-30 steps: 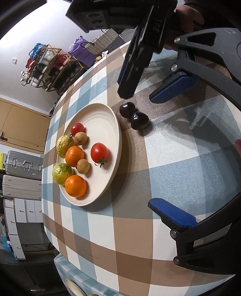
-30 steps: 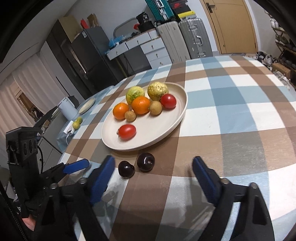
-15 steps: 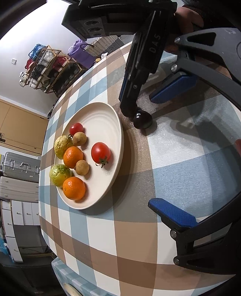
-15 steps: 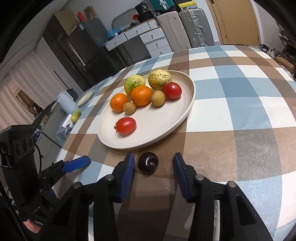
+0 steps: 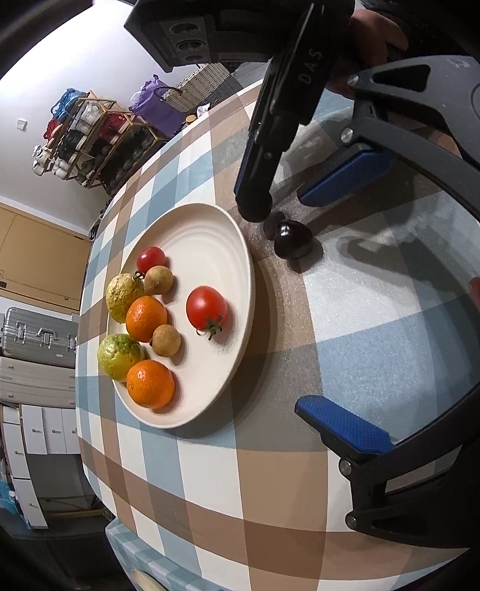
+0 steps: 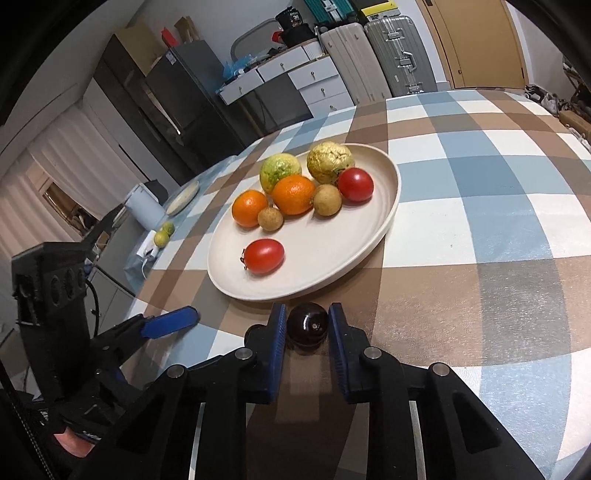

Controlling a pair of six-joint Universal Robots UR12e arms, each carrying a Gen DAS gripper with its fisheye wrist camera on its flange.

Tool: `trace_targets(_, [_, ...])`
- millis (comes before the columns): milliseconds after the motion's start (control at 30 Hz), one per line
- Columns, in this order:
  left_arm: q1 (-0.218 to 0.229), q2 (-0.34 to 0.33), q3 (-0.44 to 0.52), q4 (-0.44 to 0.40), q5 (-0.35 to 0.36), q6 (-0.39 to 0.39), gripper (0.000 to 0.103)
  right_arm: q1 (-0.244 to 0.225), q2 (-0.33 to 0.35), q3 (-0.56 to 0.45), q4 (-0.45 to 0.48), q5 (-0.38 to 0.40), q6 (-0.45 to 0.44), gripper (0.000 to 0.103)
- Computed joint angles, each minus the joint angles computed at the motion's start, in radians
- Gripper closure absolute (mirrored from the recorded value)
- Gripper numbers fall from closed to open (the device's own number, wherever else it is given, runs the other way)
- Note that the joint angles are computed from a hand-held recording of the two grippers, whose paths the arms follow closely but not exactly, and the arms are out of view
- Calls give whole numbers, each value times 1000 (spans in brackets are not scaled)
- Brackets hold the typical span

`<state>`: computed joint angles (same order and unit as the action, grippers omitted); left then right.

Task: Organize fruits
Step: 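Grasp the other dark purple plum with the left tool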

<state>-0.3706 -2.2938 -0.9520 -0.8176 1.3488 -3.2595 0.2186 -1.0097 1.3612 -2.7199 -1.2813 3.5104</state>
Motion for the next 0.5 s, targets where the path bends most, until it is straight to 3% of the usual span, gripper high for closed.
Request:
trace_targets(367, [-9,-19,35,-15,-20,13,2,-17,-26,47,-81,5,17,79])
trace_targets(500, [-11,-25,47,-17,-29,23,10,-25,-37,67,-115,1,32,79])
